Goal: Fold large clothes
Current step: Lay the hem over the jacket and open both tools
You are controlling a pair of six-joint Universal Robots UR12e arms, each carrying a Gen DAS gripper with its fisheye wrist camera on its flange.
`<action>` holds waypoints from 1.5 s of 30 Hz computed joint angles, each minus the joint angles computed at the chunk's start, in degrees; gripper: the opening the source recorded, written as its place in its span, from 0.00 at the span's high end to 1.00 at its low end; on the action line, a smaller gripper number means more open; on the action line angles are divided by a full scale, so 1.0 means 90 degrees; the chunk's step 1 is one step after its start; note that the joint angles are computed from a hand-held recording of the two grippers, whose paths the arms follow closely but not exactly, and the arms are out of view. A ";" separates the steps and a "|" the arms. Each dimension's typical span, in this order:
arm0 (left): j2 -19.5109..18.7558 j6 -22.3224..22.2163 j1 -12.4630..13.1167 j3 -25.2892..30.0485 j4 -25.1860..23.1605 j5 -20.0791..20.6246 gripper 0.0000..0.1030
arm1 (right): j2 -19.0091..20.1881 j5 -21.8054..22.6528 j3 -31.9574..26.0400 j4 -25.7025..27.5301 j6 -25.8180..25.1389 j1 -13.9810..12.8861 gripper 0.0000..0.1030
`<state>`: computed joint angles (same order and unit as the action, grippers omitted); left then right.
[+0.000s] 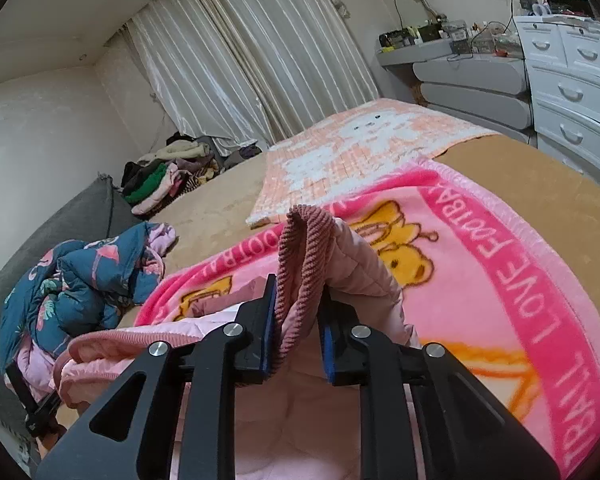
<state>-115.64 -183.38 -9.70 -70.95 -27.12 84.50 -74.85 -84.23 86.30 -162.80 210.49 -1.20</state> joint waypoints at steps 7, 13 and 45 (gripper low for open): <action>-0.0151 0.0036 0.0012 0.0144 -0.0233 -0.0017 0.88 | 0.0171 0.1192 0.0101 -0.0625 0.0785 -0.0313 0.60; -0.0238 0.0015 0.0012 0.0232 -0.0299 -0.0034 0.88 | 0.0198 0.1569 0.0275 -0.1182 0.0909 -0.0390 0.38; 0.0318 -0.0218 -0.0075 -0.0323 0.0451 -0.0412 0.14 | -0.0448 -0.1085 0.1167 0.0066 -0.1307 0.0494 0.05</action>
<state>-112.78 -185.34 -10.38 -73.86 -23.06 80.79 -78.89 -94.00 96.80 -162.20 198.73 3.25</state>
